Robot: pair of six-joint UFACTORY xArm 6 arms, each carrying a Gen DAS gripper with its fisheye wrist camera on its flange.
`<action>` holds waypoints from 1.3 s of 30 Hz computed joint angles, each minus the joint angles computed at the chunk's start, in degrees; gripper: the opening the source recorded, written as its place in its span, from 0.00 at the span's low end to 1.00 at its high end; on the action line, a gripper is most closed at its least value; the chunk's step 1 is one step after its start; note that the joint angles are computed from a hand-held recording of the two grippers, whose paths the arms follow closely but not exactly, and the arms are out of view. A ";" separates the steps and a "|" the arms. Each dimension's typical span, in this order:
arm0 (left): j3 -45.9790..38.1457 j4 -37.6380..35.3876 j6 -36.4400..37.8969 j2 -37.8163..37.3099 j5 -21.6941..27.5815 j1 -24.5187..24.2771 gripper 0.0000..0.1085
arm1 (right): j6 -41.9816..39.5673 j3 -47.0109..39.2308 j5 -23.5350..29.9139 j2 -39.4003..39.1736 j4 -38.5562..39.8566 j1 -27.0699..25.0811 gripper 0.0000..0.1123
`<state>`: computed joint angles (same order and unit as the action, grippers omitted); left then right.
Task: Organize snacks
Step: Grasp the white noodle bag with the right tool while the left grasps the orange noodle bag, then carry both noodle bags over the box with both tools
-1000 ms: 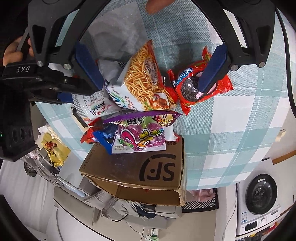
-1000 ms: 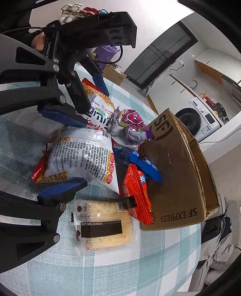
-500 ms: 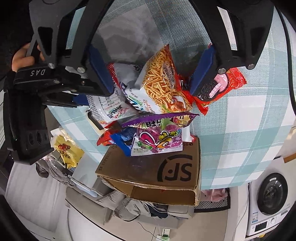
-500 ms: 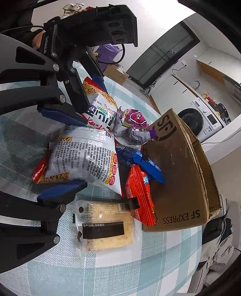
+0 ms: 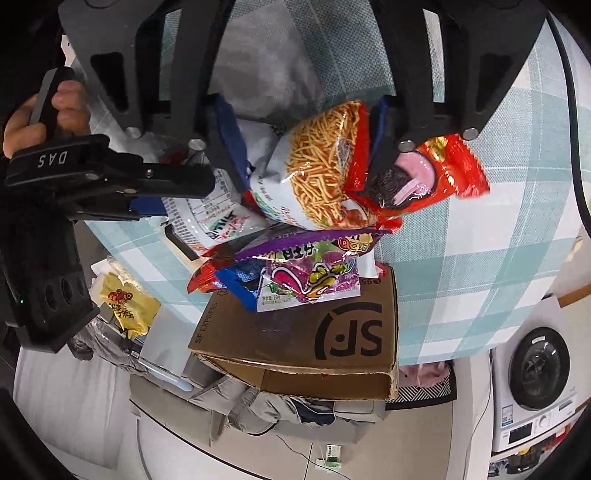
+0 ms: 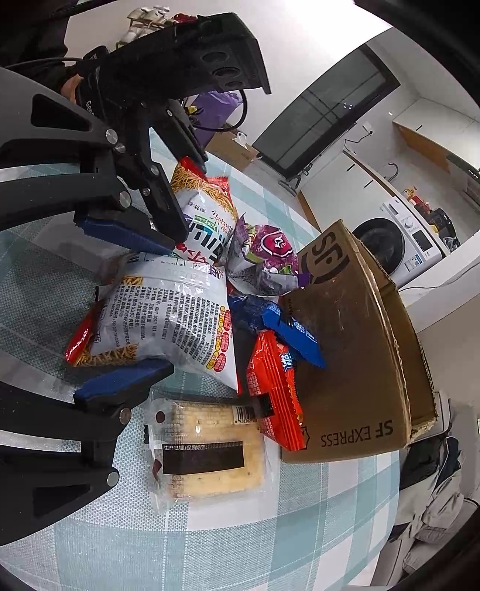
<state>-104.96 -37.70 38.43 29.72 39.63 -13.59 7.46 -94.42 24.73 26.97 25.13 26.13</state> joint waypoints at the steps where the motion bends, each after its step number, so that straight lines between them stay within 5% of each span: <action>1: 0.51 -0.50 0.80 -0.38 -0.22 -0.02 0.45 | -0.06 -0.03 0.10 -0.05 0.13 -0.03 0.54; 12: 1.52 -5.28 4.90 -2.68 2.04 1.18 0.42 | -0.03 -0.70 0.08 0.73 0.08 -0.10 0.53; 21: 3.23 -9.22 8.12 -4.78 0.94 2.09 0.42 | -5.43 0.47 -2.27 -0.38 3.94 0.26 0.38; 39: 6.28 -14.59 10.81 -10.18 -3.90 2.63 0.41 | -12.56 10.29 -14.16 -9.58 11.75 1.14 0.38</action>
